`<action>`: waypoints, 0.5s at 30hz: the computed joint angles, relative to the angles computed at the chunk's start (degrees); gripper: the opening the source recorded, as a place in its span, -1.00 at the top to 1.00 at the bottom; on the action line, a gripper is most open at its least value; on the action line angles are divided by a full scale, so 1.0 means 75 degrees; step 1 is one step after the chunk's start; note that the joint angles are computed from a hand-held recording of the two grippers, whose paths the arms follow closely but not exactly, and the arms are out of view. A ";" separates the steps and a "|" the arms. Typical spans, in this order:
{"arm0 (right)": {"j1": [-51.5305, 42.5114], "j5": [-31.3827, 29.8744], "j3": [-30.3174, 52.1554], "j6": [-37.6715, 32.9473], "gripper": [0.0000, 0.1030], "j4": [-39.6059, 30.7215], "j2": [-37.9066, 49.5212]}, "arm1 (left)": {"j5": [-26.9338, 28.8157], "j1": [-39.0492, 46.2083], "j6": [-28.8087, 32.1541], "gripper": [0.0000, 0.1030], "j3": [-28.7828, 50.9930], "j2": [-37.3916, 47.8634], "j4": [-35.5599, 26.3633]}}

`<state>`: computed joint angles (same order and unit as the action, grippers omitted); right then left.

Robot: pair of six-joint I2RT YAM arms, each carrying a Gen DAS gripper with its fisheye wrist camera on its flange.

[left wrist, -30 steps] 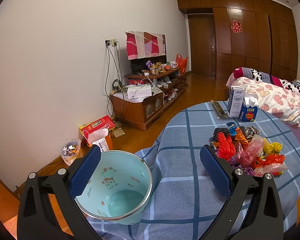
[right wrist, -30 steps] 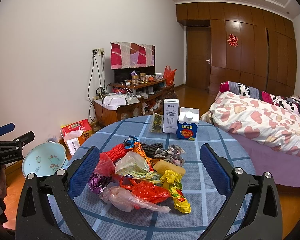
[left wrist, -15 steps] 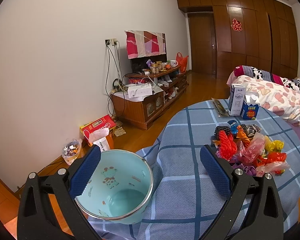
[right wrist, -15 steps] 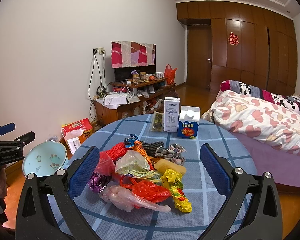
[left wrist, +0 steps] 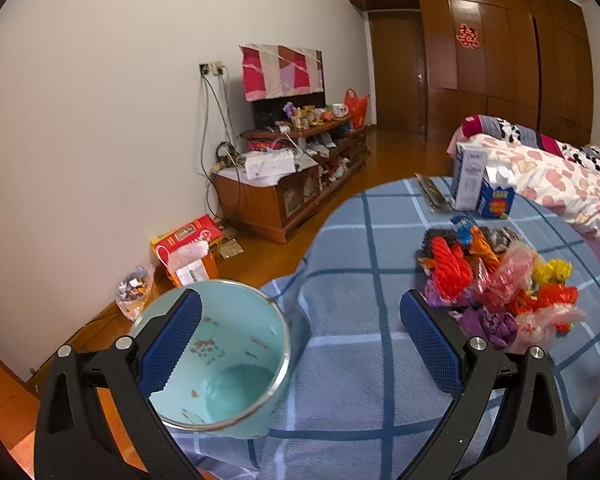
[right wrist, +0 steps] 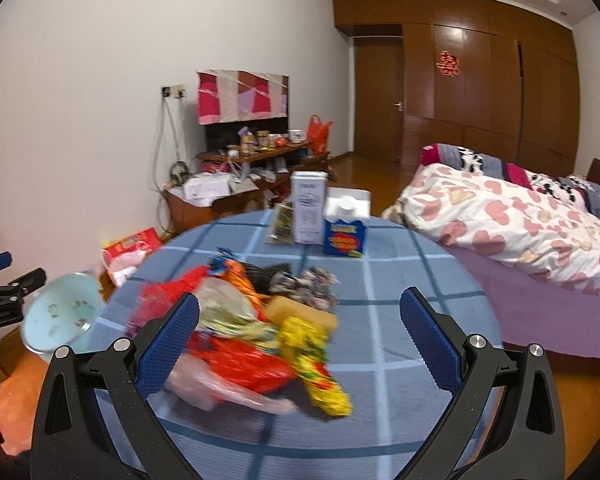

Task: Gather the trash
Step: 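Grasp the purple wrapper with the left tool while the right tool grasps the yellow snack bag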

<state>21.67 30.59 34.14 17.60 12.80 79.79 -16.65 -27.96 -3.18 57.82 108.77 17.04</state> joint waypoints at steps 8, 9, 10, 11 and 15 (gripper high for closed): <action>-0.0801 -0.0255 -0.1069 0.0016 -0.91 0.0738 0.0390 | 0.0197 -0.0746 -0.0186 -0.89 0.0189 0.0686 0.0190; -0.0859 -0.0305 -0.1124 0.0022 -0.90 0.0815 0.0475 | 0.0190 -0.0870 -0.0246 -0.89 0.0267 0.0818 0.0234; -0.0949 -0.0426 -0.1205 -0.0003 -0.90 0.0983 0.0613 | 0.0200 -0.0957 -0.0301 -0.89 0.0355 0.0929 0.0218; -0.0992 -0.0469 -0.1241 -0.0046 -0.90 0.1114 0.0719 | 0.0237 -0.1041 -0.0382 -0.89 0.0466 0.1051 0.0163; -0.1096 -0.0711 -0.1263 -0.0186 -0.90 0.1652 0.1214 | 0.0276 -0.1288 -0.0455 -0.89 0.0920 0.1517 0.0015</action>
